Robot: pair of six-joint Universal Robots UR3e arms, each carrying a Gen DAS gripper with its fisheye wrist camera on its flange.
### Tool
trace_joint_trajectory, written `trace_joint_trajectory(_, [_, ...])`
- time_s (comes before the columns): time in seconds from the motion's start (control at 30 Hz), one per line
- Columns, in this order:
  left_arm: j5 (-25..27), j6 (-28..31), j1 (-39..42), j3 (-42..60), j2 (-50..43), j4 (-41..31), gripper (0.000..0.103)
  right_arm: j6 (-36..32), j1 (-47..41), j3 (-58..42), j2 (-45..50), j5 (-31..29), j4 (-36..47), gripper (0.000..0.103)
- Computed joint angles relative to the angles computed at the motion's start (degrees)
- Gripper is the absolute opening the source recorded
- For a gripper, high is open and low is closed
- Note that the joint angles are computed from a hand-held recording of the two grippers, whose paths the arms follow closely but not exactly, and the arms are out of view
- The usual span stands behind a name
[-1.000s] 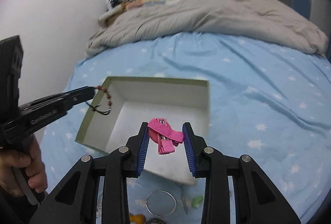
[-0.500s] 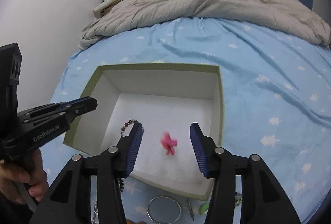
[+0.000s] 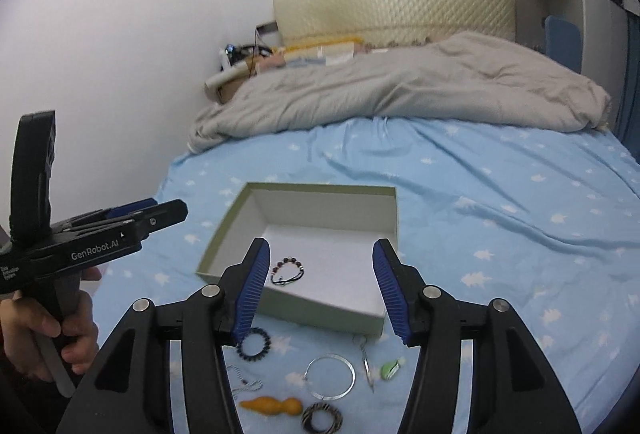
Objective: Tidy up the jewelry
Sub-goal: 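Withdraw both tools from the box toward the remaining jewelry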
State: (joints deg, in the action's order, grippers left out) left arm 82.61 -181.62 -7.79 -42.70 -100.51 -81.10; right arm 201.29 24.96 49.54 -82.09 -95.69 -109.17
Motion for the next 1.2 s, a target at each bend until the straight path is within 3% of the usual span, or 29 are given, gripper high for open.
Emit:
trace_joint_trajectory(0.03, [-0.1, 0.1, 0.1, -0.9, 2.2, -0.5, 0.071, 0.4, 1.6, -1.0, -0.4, -2.4, 1.1, 0.054])
trace_joint_trajectory(0.13, [-0.8, 0.3, 0.6, -3.9, 7.9, -1.4, 0.081, 2.6, 5.4, -1.1, -2.9, -6.1, 1.9, 0.054])
trace_joint_trajectory(0.47, [0.5, -0.5, -1.9, -20.4, 26.9, -3.3, 0.084, 11.0, 19.0, 12.5, -12.5, -20.1, -2.2, 0.054])
trace_joint_trajectory(0.7, [2.5, -1.8, -5.1, -30.1, 36.6, -3.5, 0.084, 17.5, 28.5, 15.9, -14.0, -29.2, 1.1, 0.054])
trace_joint_trajectory(0.9, [3.1, -3.1, -5.4, -36.6, 43.0, -4.3, 0.084, 24.0, 34.5, 20.6, -15.8, -33.1, 2.8, 0.054])
trace_joint_trajectory(1.2, [1.5, -3.3, -3.1, -45.5, 49.5, -6.2, 0.084, 31.1, 37.7, 30.4, -18.2, -31.8, 2.0, 0.054])
